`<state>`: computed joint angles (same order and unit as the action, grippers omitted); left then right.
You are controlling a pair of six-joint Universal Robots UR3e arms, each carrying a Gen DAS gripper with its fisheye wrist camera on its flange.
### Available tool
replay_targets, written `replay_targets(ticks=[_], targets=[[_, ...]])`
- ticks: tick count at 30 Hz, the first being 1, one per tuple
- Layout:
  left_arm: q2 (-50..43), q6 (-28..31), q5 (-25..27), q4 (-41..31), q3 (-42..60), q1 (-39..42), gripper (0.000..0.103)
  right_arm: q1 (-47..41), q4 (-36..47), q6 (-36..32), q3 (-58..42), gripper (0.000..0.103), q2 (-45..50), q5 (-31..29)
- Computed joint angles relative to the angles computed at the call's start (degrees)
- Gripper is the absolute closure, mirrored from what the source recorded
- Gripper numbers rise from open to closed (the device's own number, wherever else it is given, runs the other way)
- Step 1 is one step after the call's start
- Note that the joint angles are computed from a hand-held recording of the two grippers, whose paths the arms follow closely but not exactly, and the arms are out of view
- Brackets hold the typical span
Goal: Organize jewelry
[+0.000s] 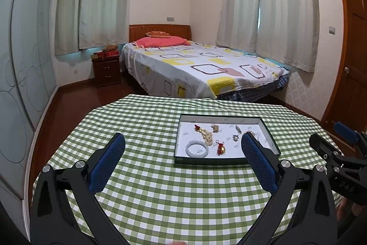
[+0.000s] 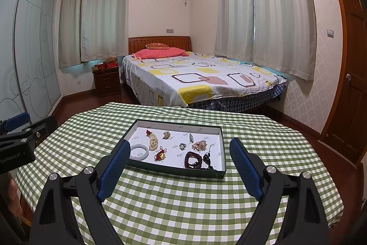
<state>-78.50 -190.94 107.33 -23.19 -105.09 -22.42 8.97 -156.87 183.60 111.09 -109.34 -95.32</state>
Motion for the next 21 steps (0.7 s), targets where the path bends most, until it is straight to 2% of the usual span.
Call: replay_targets(ticks=[13, 21], targets=[[-1.48, 1.72, -2.32, 3.68, -1.04, 1.63, 0.004, 0.03, 0.64, 0.28, -0.02, 0.018, 0.74, 0.43], [-4.68, 0.85, -7.93, 2.71, -1.40, 7.29, 0.004, -2.04, -0.72, 0.16, 0.79, 0.018, 2.99, 1.63]])
